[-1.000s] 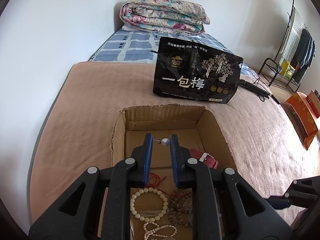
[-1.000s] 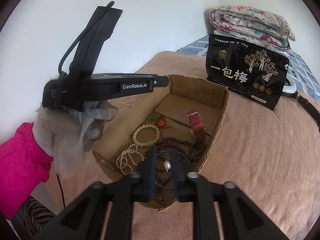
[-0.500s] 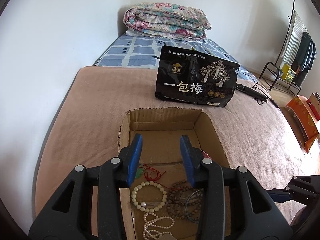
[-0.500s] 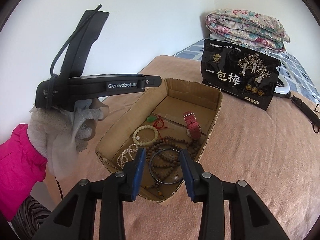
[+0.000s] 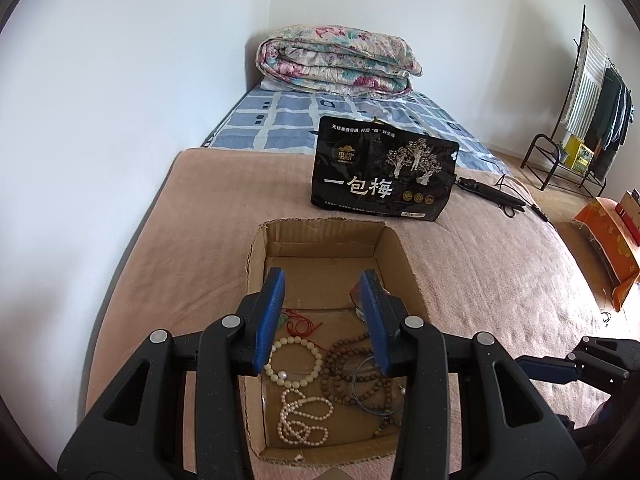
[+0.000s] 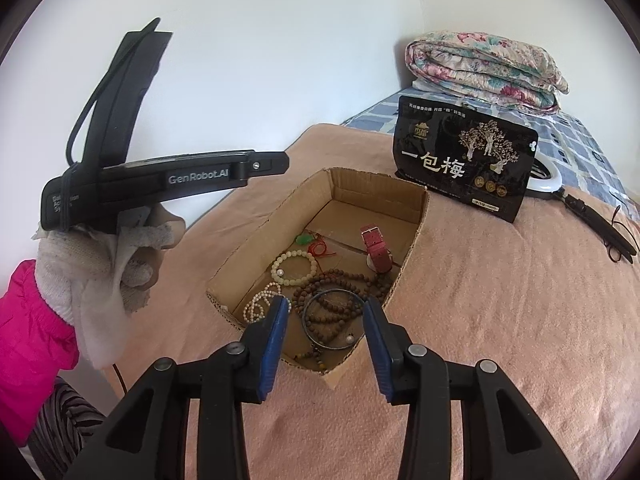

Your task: Organize jewelry

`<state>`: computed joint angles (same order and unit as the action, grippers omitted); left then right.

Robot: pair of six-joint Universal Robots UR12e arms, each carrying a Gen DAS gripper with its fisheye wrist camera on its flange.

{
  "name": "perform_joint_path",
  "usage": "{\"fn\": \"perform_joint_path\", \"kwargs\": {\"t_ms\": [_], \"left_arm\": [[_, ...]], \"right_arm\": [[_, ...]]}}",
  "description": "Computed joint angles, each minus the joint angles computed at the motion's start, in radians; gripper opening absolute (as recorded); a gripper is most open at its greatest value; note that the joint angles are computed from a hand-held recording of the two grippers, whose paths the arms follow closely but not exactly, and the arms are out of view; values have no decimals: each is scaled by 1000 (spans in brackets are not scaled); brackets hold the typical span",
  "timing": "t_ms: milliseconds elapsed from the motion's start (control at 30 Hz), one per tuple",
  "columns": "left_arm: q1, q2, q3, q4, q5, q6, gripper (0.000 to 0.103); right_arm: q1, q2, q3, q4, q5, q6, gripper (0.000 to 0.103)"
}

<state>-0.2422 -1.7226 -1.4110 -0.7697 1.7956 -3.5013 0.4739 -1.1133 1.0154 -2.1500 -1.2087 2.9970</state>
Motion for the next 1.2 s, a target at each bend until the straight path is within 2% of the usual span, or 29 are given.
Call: {"fn": "perform_joint_path", "kwargs": {"t_ms": [267, 500, 633, 767, 800, 833, 900, 933, 1033, 1133, 1200], "left_arm": [[-50, 26, -9, 28, 49, -28, 39], [-103, 48, -22, 44, 105, -40, 39], [-128, 56, -29, 25, 125, -47, 40], [-146, 59, -34, 18, 143, -48, 51], [-151, 59, -36, 23, 150, -42, 51], [-154, 58, -35, 25, 157, -36, 52], [-162, 57, -35, 31, 173, -31, 59], [-165, 57, -36, 34, 178, -32, 65], [-169, 56, -33, 38, 187, -34, 67], [-174, 55, -33, 44, 200, -36, 76], [-179, 54, -34, 59, 215, -32, 81]], "right_arm": [[-16, -44, 52, -41, 5, 19, 47], [-29, -79, 97, -76, -15, 28, 63], [-38, -90, 111, -82, -26, 31, 64], [-43, -95, 119, -86, -51, 32, 64], [-45, -98, 123, -88, -59, 33, 67], [-47, -101, 130, -93, -65, 37, 75], [-48, -107, 144, -109, -83, 49, 82], [-48, -108, 146, -111, -90, 53, 82], [-50, -111, 151, -111, -112, 55, 89], [-49, -115, 160, -126, -148, 67, 97], [-51, -117, 164, -135, -155, 79, 98]]}}
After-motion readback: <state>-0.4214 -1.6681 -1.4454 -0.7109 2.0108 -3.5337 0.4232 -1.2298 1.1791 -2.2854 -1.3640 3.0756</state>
